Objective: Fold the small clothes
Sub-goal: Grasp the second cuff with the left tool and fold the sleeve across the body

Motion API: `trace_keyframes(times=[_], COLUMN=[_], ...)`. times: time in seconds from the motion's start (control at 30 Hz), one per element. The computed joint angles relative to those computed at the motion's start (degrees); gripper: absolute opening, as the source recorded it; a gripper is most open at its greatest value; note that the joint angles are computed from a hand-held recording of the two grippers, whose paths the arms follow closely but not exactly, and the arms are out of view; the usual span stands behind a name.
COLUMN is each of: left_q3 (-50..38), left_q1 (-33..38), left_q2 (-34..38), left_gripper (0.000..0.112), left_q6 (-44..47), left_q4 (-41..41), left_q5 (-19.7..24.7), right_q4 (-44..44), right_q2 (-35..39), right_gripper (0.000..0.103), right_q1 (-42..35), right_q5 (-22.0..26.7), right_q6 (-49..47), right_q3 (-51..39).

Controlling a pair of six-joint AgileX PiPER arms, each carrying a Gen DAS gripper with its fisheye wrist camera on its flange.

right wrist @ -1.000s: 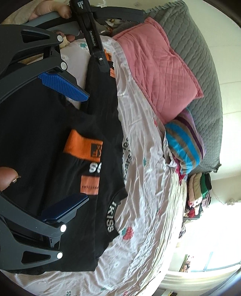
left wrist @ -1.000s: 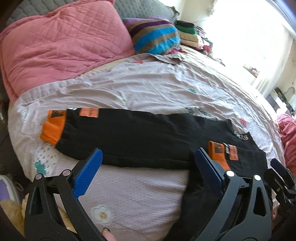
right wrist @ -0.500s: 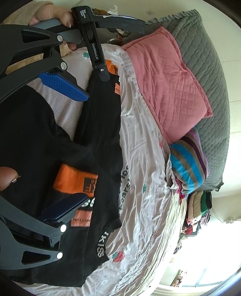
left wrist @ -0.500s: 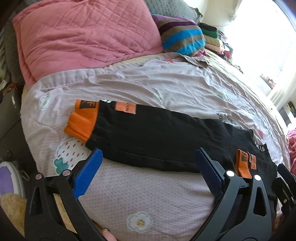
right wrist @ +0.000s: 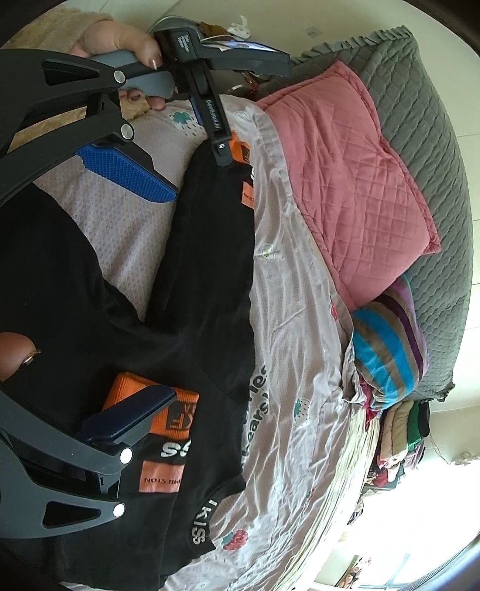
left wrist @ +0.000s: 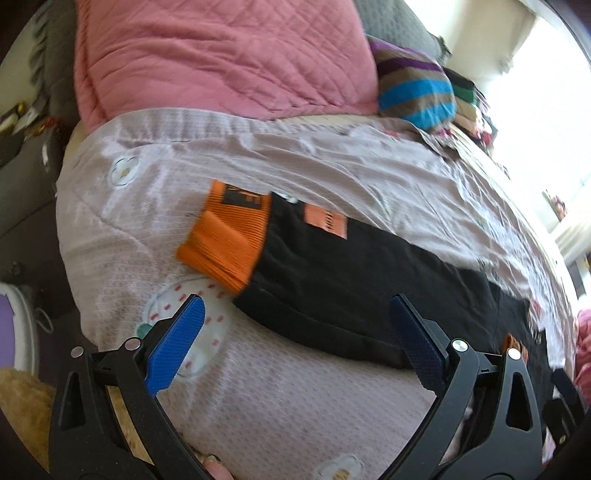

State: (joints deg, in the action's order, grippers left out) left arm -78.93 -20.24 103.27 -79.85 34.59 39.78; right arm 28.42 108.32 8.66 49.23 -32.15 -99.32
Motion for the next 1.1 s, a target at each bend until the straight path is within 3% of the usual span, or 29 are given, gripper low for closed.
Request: trace_keyframes(times=[0.2, 0.37, 0.43, 0.47, 0.5, 0.6, 0.8, 1.1], left_q3=[5.09, 5.44, 5.43, 5.54, 6.47, 8.12, 8.09, 1.6], left_q1=[3.96, 6.48, 7.49, 7.94, 8.44, 7.38, 3.17, -5.05], left_q2=[-0.65, 0.68, 1.0, 1.06, 0.66, -1.26, -5.99, -7.04], left_gripper=[0.074, 0.051, 0.018, 0.008, 0.006, 0.005, 0.004, 0.004], left_q6=[-6.39, -10.48, -10.28, -8.95, -8.11, -11.23, -15.1, -11.06], left_q4=[1.76, 3.95, 4.25, 3.48, 3.01, 6.99, 13.72, 14.63], left_q5=[-8.63, -11.68, -13.3, -14.39, -16.69, -17.62, -16.19, -11.39], right_q4=[-0.03, 0.03, 0.15, 0.36, 0.55, 1.32, 2.42, 4.96], right_q2=[1.06, 1.51, 1.18, 0.93, 0.71, -0.08, -0.96, -3.82], right_gripper=[0.098, 0.098, 0.098, 0.098, 0.098, 0.098, 0.098, 0.098], right_q1=[-0.23, -0.95, -1.39, -1.72, -1.94, -2.96, -5.61, -11.21], right_q5=[0.06, 0.28, 0.13, 0.07, 0.02, -0.04, 0.28, -0.59], right_q6=[0.6, 1.26, 1.24, 1.15, 1.05, 0.38, -0.46, -2.57], right_q3=[-0.04, 0.05, 0.63, 0.98, 1.28, 2.43, 3.8, 7.26])
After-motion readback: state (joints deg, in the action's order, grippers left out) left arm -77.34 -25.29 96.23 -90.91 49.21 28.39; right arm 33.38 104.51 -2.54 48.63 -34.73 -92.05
